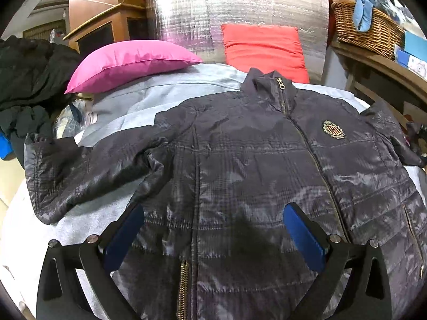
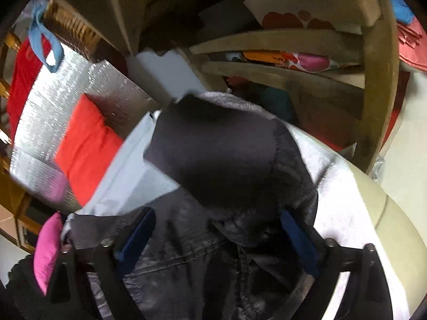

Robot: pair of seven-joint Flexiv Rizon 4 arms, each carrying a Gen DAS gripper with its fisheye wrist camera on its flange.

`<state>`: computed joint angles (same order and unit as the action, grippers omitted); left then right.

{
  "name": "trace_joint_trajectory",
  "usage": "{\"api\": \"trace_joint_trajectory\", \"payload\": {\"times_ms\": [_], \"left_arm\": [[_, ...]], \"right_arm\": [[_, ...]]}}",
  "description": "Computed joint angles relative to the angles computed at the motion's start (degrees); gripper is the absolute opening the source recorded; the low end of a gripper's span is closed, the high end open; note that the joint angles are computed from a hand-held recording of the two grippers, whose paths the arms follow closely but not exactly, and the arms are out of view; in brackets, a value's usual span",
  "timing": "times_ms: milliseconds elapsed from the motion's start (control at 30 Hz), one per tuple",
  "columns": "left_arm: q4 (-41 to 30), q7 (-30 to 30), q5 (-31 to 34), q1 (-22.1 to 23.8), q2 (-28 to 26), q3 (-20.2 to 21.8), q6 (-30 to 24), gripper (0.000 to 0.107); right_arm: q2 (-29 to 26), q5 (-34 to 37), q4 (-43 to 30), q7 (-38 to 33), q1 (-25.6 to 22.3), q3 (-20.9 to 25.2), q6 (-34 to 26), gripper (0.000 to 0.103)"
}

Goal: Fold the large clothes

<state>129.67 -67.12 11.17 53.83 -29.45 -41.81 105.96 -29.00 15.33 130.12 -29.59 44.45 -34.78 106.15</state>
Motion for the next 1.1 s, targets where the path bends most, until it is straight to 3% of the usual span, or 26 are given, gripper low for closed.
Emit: {"api": "trace_joint_trajectory", "payload": {"times_ms": [33,67,133,167,233,367,433,567,633,700,733,767,867,1033,1067,1100], "left_arm": [[0.0,0.1,0.1,0.1,0.0,-0.1,0.0,0.103],[0.2,0.3,0.4,0.4,-0.1,-0.4,0.1,0.103],[0.5,0.6,1.1,0.3,0.1,-0.2,1.0,0.103],[0.6,0.6,1.5,0.5,0.2,-0.2,1.3,0.103],[1.2,0.7,2.8,2.5,0.1,-2.0,1.9,0.103],[2.4,-0.4,5.0,8.0,-0.5,-6.9,2.7,0.103],[2.5,-0.7,5.5,10.0,-1.0,-9.0,2.4,0.103],[2.4,-0.7,4.7,9.9,-1.0,-9.8,1.1,0.103],[2.5,-0.3,4.4,9.3,-1.0,-9.7,0.8,0.103],[2.4,0.4,4.2,7.3,-0.7,-7.9,1.3,0.103],[2.3,0.6,4.1,6.0,-0.5,-6.8,1.5,0.103],[2.1,0.8,4.1,5.1,-0.5,-6.0,1.6,0.103],[1.3,1.2,3.5,1.2,-0.3,-2.6,1.5,0.103],[0.4,2.2,3.6,-4.5,-0.1,2.8,2.8,0.103],[0.2,2.4,3.7,-5.6,-0.1,4.0,3.1,0.103],[0.0,2.5,3.8,-6.7,0.0,5.2,3.4,0.103]], "right_arm": [[-0.3,0.2,-0.2,0.2,1.2,-1.1,-0.4,0.072],[0.0,-0.1,0.1,-0.1,2.1,-1.9,-0.5,0.049],[0.8,-0.6,-0.1,-0.7,0.9,0.0,-0.8,0.018],[1.0,-0.6,0.0,-0.2,1.3,-0.2,-0.9,0.016],[0.9,-0.5,1.1,0.7,6.7,-5.8,-2.7,0.014],[2.4,-1.9,3.5,2.3,12.4,-11.2,-3.3,0.013],[3.9,-1.8,4.9,1.0,13.1,-11.1,0.2,0.013],[4.4,-1.3,6.7,-2.2,22.8,-21.5,-2.8,0.016],[5.9,-0.6,7.5,-1.2,22.1,-21.3,-2.9,0.019],[8.0,0.6,7.4,1.1,15.7,-14.3,-1.7,0.054],[8.7,0.5,7.1,2.2,12.6,-11.1,-2.5,0.096],[8.3,-0.1,7.0,2.9,10.6,-9.3,-2.5,0.103],[5.2,-1.4,5.9,1.7,5.8,-4.5,1.6,0.103],[-0.7,-3.2,0.3,0.1,4.1,-5.6,-3.7,0.098],[-1.8,-4.1,-0.5,0.2,4.4,-6.5,-4.8,0.071],[-2.2,-5.5,-1.8,0.7,3.7,-6.4,-8.0,0.059]]}}
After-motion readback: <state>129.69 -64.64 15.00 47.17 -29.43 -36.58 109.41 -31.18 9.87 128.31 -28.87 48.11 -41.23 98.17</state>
